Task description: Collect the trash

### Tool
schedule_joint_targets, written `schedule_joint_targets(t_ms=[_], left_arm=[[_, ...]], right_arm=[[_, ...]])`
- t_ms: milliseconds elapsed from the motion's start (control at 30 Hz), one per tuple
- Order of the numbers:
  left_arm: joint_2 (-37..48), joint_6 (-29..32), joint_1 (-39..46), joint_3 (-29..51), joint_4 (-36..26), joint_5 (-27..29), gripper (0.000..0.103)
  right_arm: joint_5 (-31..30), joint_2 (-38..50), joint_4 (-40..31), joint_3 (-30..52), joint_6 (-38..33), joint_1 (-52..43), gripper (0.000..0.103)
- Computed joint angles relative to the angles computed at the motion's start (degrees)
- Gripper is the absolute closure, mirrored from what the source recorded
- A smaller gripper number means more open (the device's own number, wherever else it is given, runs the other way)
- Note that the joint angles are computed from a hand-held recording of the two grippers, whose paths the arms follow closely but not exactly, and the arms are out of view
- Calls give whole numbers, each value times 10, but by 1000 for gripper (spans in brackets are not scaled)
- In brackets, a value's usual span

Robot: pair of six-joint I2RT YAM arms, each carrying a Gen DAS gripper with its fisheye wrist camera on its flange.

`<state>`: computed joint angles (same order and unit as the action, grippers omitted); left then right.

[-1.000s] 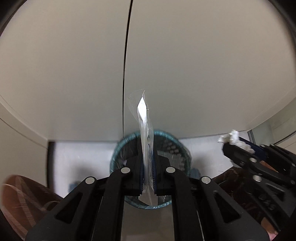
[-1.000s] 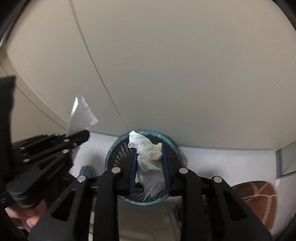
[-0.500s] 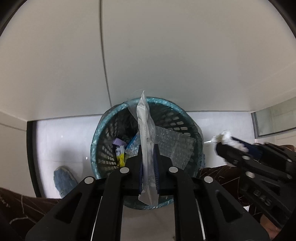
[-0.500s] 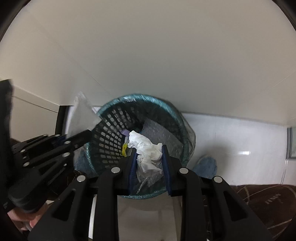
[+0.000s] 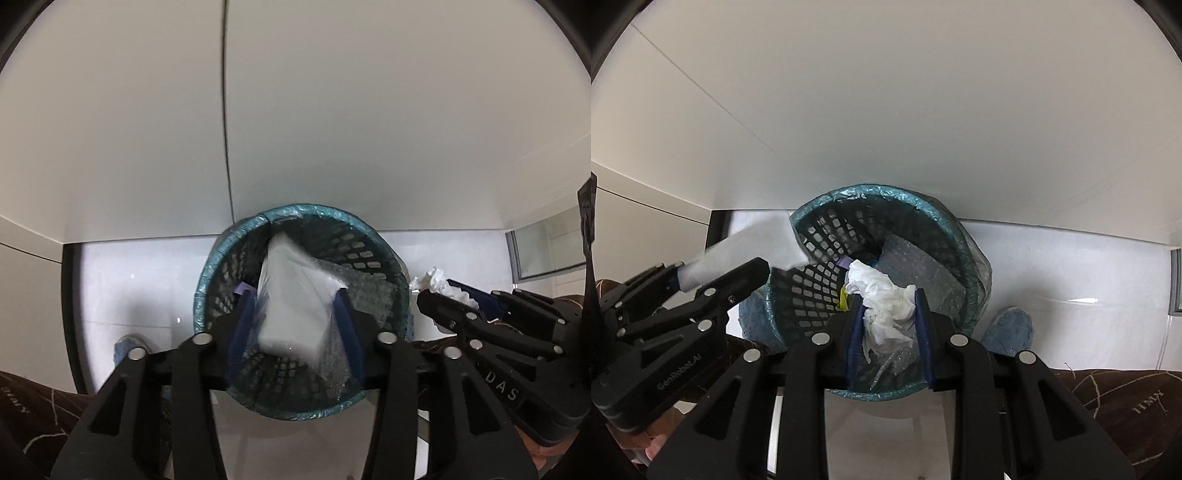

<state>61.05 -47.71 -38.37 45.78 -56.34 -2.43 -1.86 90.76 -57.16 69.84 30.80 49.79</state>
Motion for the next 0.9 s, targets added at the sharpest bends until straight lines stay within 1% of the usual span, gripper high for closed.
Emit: schedule_joint_targets(t_ms=[67,100,133,200,267,400,467,600,667,767,833,900], left_arm=[[3,-1,0,8,-10,-2,50],[5,-4,-3,14,-18,-7,44],[4,-7,-5,16,-23,-12,40],[-1,-10,-4,22,-35,-18,37],[-9,-15,-2,22,-45,-22,30],[-20,-17,6,19,-57,-21,24],[-18,-20,4,23,-64,-25,23],[-28,-31,3,30,-85,-41,20],[-35,-34,7,33,-96,-45,18],[-44,-41,4,43,-117,-62,16],[-46,-47,-5,54,-135,-85,15],[-43,-55,-18,70,-147,-99,15]], right_arm=[[1,1,-2,3,0,3,77],[0,0,0,3,0,4,77],[0,-1,0,3,0,5,76],[-3,-1,1,3,0,6,75],[-4,3,2,4,1,8,73],[-5,3,2,10,0,12,69],[-7,0,1,12,0,13,58],[-4,-1,-4,16,1,14,47],[-3,-3,-6,18,1,15,40],[8,-9,-10,21,4,20,33],[25,-15,-18,26,6,26,30],[49,-23,-37,39,14,36,29]])
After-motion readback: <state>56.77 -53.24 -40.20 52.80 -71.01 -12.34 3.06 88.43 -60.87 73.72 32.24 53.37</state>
